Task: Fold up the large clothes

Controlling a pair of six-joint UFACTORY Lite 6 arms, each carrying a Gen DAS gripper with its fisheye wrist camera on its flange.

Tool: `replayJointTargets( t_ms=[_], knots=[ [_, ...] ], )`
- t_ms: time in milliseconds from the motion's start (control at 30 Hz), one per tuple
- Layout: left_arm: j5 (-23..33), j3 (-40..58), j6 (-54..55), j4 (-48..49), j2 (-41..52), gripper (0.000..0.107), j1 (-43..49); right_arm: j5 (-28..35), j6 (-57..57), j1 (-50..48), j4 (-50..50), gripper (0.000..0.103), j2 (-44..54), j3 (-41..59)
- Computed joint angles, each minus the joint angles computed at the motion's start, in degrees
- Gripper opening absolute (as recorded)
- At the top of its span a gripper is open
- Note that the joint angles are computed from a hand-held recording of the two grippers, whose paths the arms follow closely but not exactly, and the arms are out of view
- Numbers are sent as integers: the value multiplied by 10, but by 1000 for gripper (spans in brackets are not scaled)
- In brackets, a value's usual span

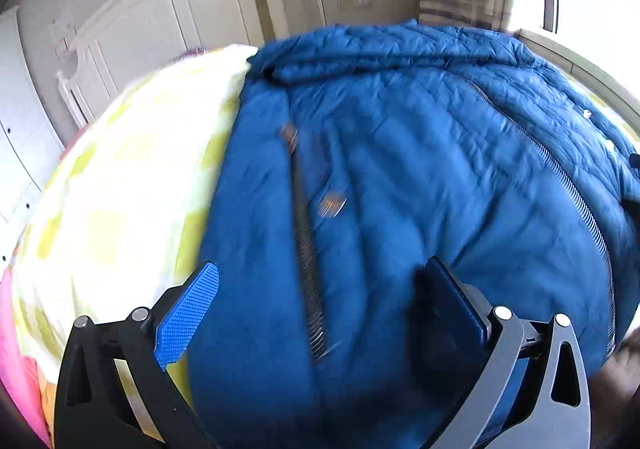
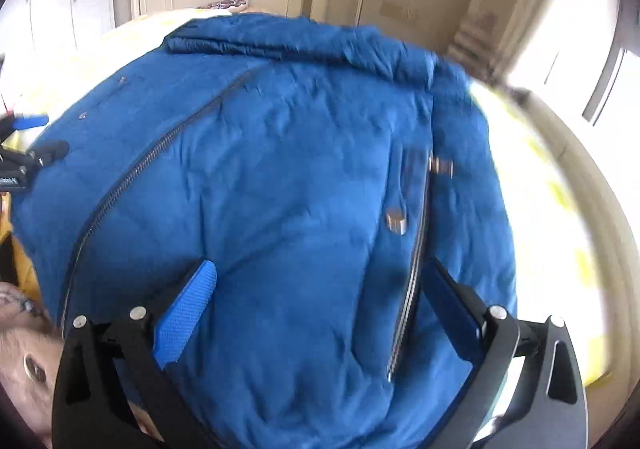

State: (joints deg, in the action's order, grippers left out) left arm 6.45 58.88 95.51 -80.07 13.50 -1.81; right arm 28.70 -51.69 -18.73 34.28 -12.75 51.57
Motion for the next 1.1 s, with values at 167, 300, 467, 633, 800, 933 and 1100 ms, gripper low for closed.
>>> replayJointTargets(
  t_ms=[167,300,467,633,800,933,1100],
  knots=[
    [143,-31,1,19,-24,99,120,94,-178,-164,141,100,-47,-39],
    [201,-61,55,-9,-36,99,163,188,-280,-321,202,100,-30,-57],
    [170,-135,126,-65,-96,94,124,252,-383,-401,238,82,-41,-110],
    [193,-169,178,-95,-118,91,151,287,-427,-448,240,78,-30,-152],
    [193,-143,162,-96,-95,92,143,351,-446,-455,273,78,114,-99],
    [236,-145,93,-32,-118,38,160,392,-454,-465,250,17,82,-114],
    [292,-121,56,-5,-99,23,211,515,-459,-501,267,9,-38,-115]
  ],
)
